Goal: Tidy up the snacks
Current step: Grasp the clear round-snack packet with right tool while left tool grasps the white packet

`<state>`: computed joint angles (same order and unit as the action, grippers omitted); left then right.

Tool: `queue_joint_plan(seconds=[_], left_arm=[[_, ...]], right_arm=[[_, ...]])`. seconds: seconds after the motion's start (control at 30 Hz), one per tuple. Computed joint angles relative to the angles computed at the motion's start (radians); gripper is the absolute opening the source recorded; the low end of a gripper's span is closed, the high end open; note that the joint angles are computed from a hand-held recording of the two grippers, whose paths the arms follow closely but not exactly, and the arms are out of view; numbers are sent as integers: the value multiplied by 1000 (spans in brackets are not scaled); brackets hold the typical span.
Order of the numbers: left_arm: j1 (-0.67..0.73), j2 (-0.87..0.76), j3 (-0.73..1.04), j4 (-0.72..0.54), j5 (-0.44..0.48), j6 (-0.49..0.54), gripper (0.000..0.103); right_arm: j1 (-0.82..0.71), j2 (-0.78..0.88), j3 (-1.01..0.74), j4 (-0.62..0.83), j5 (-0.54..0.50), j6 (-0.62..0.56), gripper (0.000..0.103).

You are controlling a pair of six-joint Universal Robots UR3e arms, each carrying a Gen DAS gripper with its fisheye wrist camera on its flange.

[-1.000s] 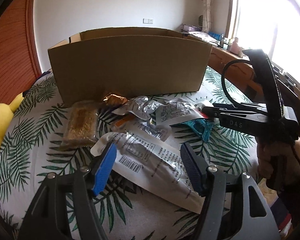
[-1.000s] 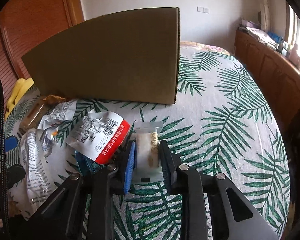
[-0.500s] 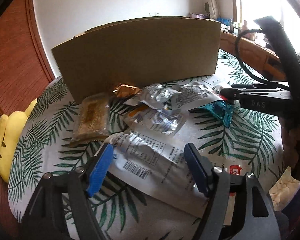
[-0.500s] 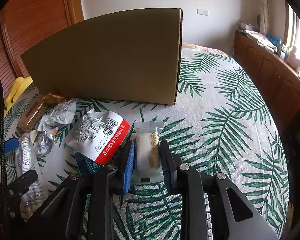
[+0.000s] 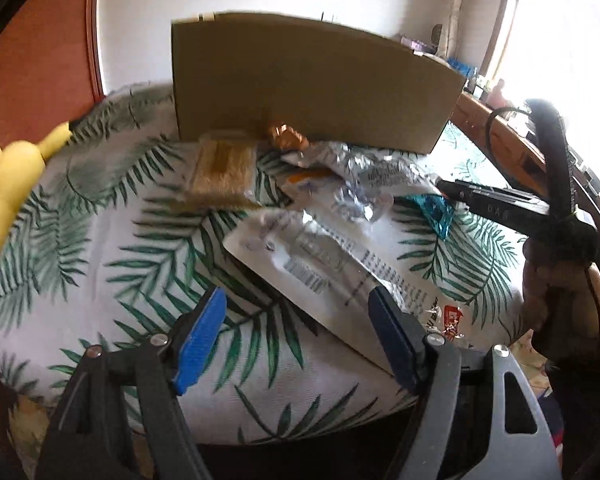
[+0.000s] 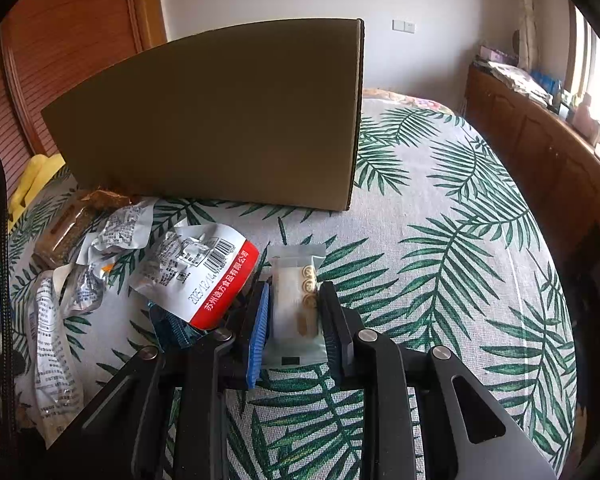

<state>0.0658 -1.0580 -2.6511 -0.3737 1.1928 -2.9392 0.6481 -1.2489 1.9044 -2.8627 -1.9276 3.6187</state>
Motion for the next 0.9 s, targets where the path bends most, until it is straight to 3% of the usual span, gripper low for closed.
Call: queue_joint_plan(seconds=[0.33,0.53,0.63,0.73,0.9], left_arm=[[-120,-272,140,131,26,-161,77],[-111,-346,196,142,-21,-223,77],[-159,-416,246,182,30,-262,77],[-252,-512,323,223,140,-304,78],[-360,-610,401,260,277,-314,87]], right_arm=[[-1,0,0,1,1,-4,24],[2,9,-9,5,-4,-6,24],[3,9,-9,5,-4,-6,24],[3,9,-8,4,-4,-6,25],[1,9,-6,0,-2,-10,25]])
